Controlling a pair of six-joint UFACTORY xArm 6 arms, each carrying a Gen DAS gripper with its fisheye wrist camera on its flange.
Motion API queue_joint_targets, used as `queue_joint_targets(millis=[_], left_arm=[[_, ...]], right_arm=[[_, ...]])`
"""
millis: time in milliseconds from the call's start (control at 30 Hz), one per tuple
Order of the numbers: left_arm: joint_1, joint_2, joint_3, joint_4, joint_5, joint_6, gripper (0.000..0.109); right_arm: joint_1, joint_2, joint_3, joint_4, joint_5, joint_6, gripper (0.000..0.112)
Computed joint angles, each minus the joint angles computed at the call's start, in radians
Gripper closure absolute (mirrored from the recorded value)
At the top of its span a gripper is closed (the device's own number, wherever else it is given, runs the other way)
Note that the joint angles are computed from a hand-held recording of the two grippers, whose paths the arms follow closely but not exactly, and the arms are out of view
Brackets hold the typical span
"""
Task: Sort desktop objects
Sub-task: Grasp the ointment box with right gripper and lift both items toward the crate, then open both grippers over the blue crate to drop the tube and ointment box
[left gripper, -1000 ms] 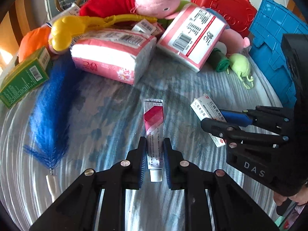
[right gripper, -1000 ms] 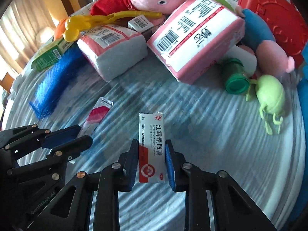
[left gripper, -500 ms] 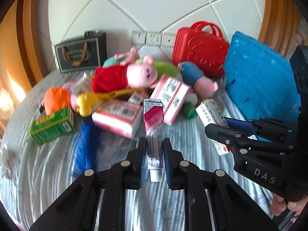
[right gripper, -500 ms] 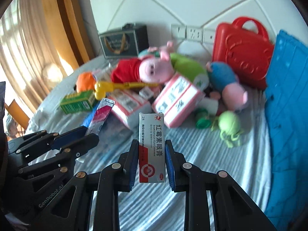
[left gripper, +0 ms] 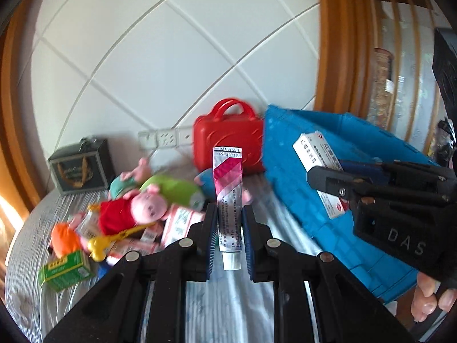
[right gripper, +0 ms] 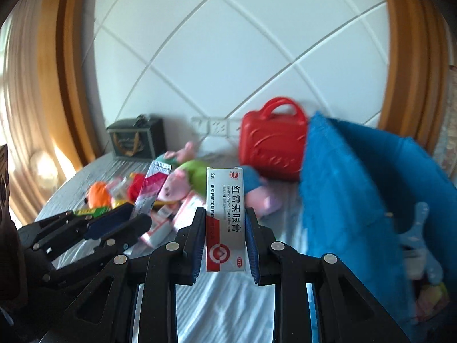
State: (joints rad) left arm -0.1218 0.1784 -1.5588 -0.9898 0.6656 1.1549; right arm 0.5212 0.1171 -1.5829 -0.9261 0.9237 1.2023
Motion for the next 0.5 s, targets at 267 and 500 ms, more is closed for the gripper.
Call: queue_joint_targets(millis=[267,500], left_arm=[[-0.223,-0.163,0.072,0.035,-0.061,-0.127,0.092],[-0.439,-0.02,-0.207,0.33,0.075,-0.542,0.092]], right_arm=[[-0.113,-0.443,0.37,-0.067,-0.038,-0.004,0.086],[-0.422,-0.677,0.54,0.217,-0.05,-0.362,0.086]])
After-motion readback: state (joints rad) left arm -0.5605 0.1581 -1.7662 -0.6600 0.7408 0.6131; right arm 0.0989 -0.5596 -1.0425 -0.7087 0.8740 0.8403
